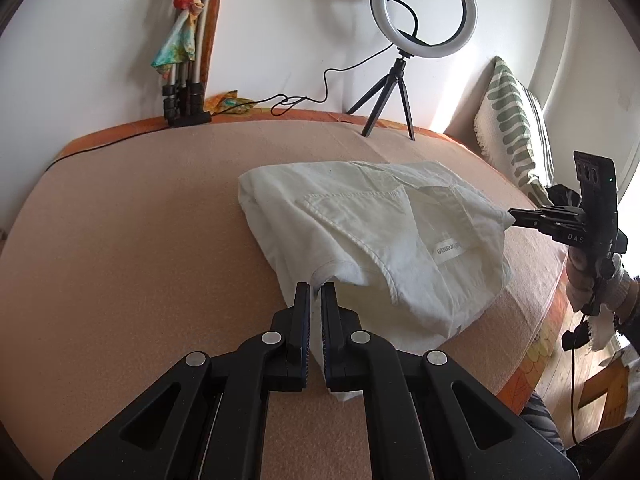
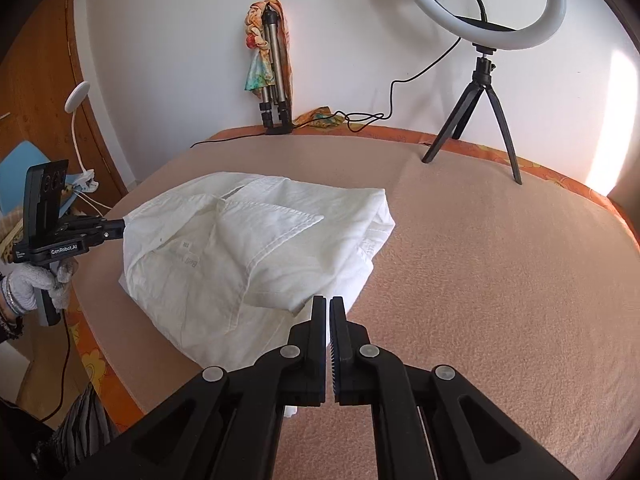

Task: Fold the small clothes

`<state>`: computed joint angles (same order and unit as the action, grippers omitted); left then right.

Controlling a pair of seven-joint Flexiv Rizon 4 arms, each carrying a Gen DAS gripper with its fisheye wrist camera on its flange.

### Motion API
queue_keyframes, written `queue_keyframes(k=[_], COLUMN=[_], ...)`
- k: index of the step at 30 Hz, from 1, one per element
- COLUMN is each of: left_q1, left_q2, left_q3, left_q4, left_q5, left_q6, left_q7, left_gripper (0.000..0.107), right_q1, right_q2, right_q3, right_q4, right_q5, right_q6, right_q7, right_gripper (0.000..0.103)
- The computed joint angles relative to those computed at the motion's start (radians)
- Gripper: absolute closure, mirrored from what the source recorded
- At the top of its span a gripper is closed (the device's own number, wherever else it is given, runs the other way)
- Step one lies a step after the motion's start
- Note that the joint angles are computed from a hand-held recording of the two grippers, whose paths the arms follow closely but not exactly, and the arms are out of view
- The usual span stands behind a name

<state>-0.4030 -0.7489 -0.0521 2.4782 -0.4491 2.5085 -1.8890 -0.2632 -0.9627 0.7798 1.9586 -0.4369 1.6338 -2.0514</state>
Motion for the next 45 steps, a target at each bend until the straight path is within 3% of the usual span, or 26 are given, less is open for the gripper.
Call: queue_keyframes(k=[2, 4, 6, 7, 8, 10, 14, 16, 21, 23, 24, 26, 29, 33, 39, 45], left_q1=[0.014, 0.082, 0.165, 0.191, 0.223, 0.310, 0.422, 0.443, 0.424, 0.425, 0.431, 0.429, 0.430, 0.404, 0.384, 0.334], left_q2=[0.000, -0.015, -0.050, -0.068, -0.090, -0.138, -0.198, -0.202, -0.168, -0.173, -0.178, -0.187, -0.204, -0.202, -0.264, -0.238], left_q3=[-0.008, -0.031, -0.053, -0.057, -0.065, -0.093, -0.154, -0.169, -0.163, -0.161, -0.161, -0.159, -0.162, -0.153, -0.150, -0.140], left_q4=[0.028, 0.056, 0.067, 0.065, 0.057, 0.018, -0.060, -0.084, -0.103, -0.108, -0.109, -0.108, -0.106, -0.087, -0.078, -0.037], left_q5=[0.018, 0.109, 0.224, 0.261, 0.306, 0.429, 0.566, 0.593, 0.573, 0.572, 0.581, 0.583, 0.618, 0.611, 0.574, 0.515], left_q6=[0.036, 0.108, 0.199, 0.243, 0.282, 0.326, 0.307, 0.265, 0.174, 0.165, 0.166, 0.202, 0.284, 0.277, 0.270, 0.234], left_q7=[-0.047, -0.164, -0.295, -0.348, -0.397, -0.491, -0.612, -0.634, -0.618, -0.623, -0.628, -0.640, -0.659, -0.632, -0.631, -0.586], left_gripper=[0.102, 0.096, 0.089, 0.079, 0.076, 0.072, 0.069, 0.069, 0.072, 0.083, 0.101, 0.104, 0.104, 0.104, 0.104, 0.106], right_q1=[-0.021, -0.070, -0.137, -0.167, -0.198, -0.259, -0.256, -0.229, -0.175, -0.148, -0.130, -0.114, -0.136, -0.170, -0.091, -0.019], right_q2=[0.006, -0.006, -0.035, -0.051, -0.074, -0.147, -0.224, -0.241, -0.223, -0.196, -0.179, -0.163, -0.147, -0.114, -0.073, -0.029], right_q3=[0.008, 0.054, 0.129, 0.165, 0.205, 0.302, 0.349, 0.342, 0.306, 0.281, 0.263, 0.248, 0.270, 0.286, 0.160, 0.074], right_q4=[0.004, -0.006, -0.026, -0.036, -0.053, -0.120, -0.243, -0.292, -0.307, -0.299, -0.294, -0.296, -0.293, -0.273, -0.271, -0.257], right_q5=[0.013, 0.032, 0.074, 0.101, 0.129, 0.195, 0.323, 0.368, 0.431, 0.440, 0.444, 0.469, 0.523, 0.577, 0.621, 0.662], right_q6=[-0.010, -0.061, -0.138, -0.167, -0.209, -0.361, -0.518, -0.569, -0.577, -0.580, -0.574, -0.579, -0.588, -0.609, -0.602, -0.568], right_q7=[0.010, 0.024, 0.026, 0.027, 0.029, 0.038, 0.109, 0.141, 0.129, 0.115, 0.116, 0.113, 0.077, 0.008, 0.013, -0.035], right_gripper=[0.099, 0.095, 0.073, 0.055, 0.050, 0.050, 0.049, 0.049, 0.053, 0.072, 0.077, 0.097, 0.100, 0.101, 0.101, 0.101])
